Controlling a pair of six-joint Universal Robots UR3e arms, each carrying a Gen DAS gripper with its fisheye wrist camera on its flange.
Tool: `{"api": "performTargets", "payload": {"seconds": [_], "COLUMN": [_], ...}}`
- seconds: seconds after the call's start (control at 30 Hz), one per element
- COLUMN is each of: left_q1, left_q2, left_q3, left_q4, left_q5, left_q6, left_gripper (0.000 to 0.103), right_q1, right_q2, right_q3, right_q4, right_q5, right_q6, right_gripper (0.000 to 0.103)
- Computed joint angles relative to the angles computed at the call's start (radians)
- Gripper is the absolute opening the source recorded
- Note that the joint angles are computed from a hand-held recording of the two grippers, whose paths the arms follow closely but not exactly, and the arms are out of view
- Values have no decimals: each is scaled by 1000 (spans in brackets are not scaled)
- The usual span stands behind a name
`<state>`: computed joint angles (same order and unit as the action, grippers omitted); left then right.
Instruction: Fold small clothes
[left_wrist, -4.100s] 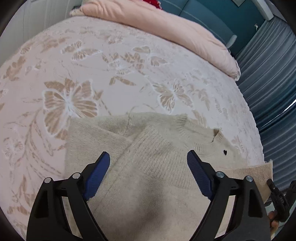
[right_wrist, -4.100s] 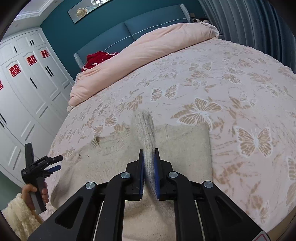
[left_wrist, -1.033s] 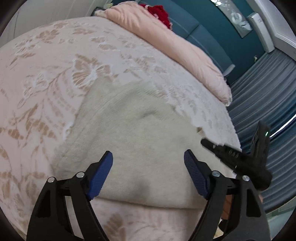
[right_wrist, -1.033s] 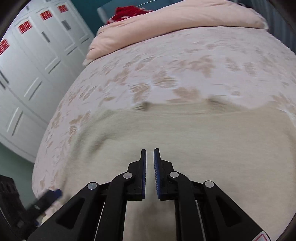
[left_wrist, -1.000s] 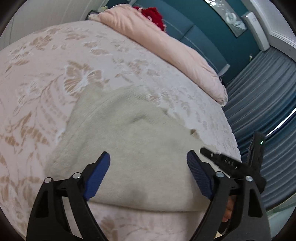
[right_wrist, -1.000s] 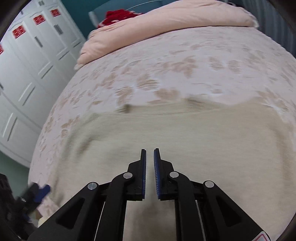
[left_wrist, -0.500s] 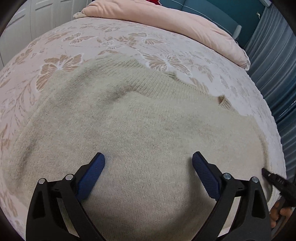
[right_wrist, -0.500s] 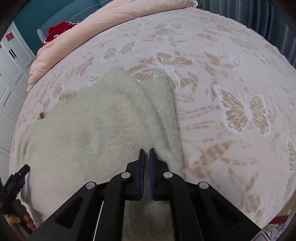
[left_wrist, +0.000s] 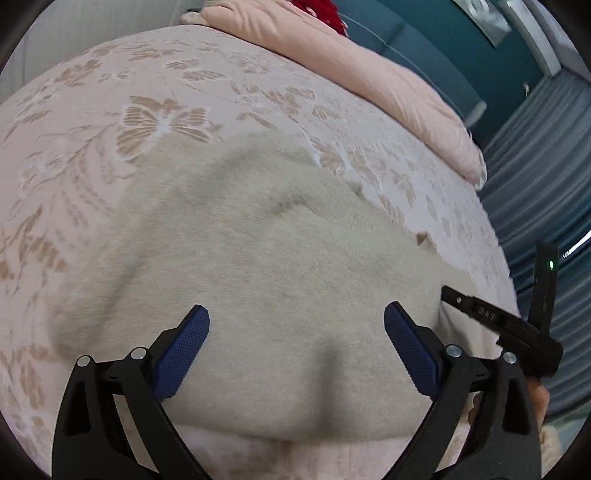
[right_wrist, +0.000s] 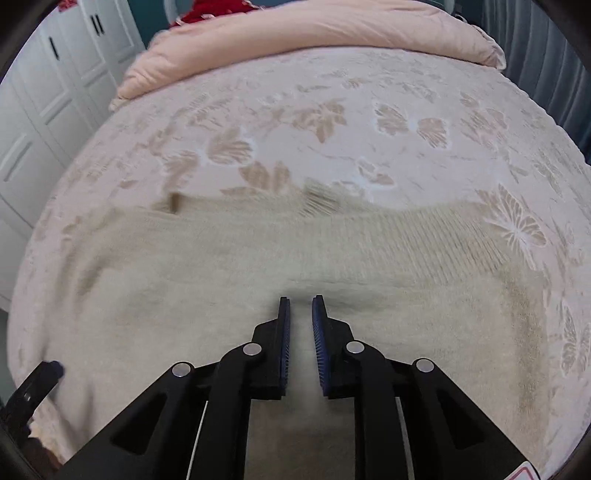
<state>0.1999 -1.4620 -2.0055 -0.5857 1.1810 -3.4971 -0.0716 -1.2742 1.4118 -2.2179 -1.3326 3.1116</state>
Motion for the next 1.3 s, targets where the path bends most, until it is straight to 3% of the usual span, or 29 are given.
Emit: {"api": "performTargets", "payload": {"seconds": [0.1, 0.17, 0.27, 0.37, 0.43, 0.53, 0.63, 0.83, 0.87, 0.93, 1.03, 1.17, 1.23, 1.3], "left_q1": [225, 397, 484, 451, 409, 340, 285, 238, 235, 228, 170, -2, -118, -233], "left_q2": [262, 412, 450, 405, 384, 297, 206, 18, -17, -81, -106, -163, -232, -320], "left_q3": [-201, -303, -370, -411, -422, -388, -348, -294, -284, -241, -104, 200, 377, 528], "left_q4": [-69, -195, -270, -157, -68, 13, 93, 309, 358, 429, 429, 366, 311, 271], "left_q5": [-127, -260, -350, -338, -291, -215, -161, -166, -198, -301, -384, -390, -372, -352], "left_q6": [-19, -26, -93, -235, -326, -398, -464, -557, -553, -540, -496, -447, -415, -403], "left_gripper": [96, 96, 97, 97, 98, 98, 98, 98, 96, 56, 28, 27, 27, 27], "right_q1": [3, 30, 78, 125, 129, 155, 156, 172, 172, 161, 104, -20, -123, -283], "right_q2": [-140, -151, -75, 16, 64, 209, 257, 278, 275, 262, 224, 48, -119, -311], "right_q3": [103, 105, 20, -89, -137, -264, -191, -221, -211, -175, -95, 112, 286, 452], "right_q4": [-21, -16, 20, 49, 65, 144, 15, 23, 8, -28, -77, -123, -145, -77], "right_q5": [75, 93, 115, 92, 119, 63, 71, 48, 49, 69, 174, 317, 363, 439], "right_q6": [-2, 18, 50, 86, 108, 153, 156, 132, 130, 118, 128, 136, 90, 1], "right_gripper": [16, 16, 16, 16, 16, 15, 9, 9, 9, 9, 9, 13, 19, 19]}}
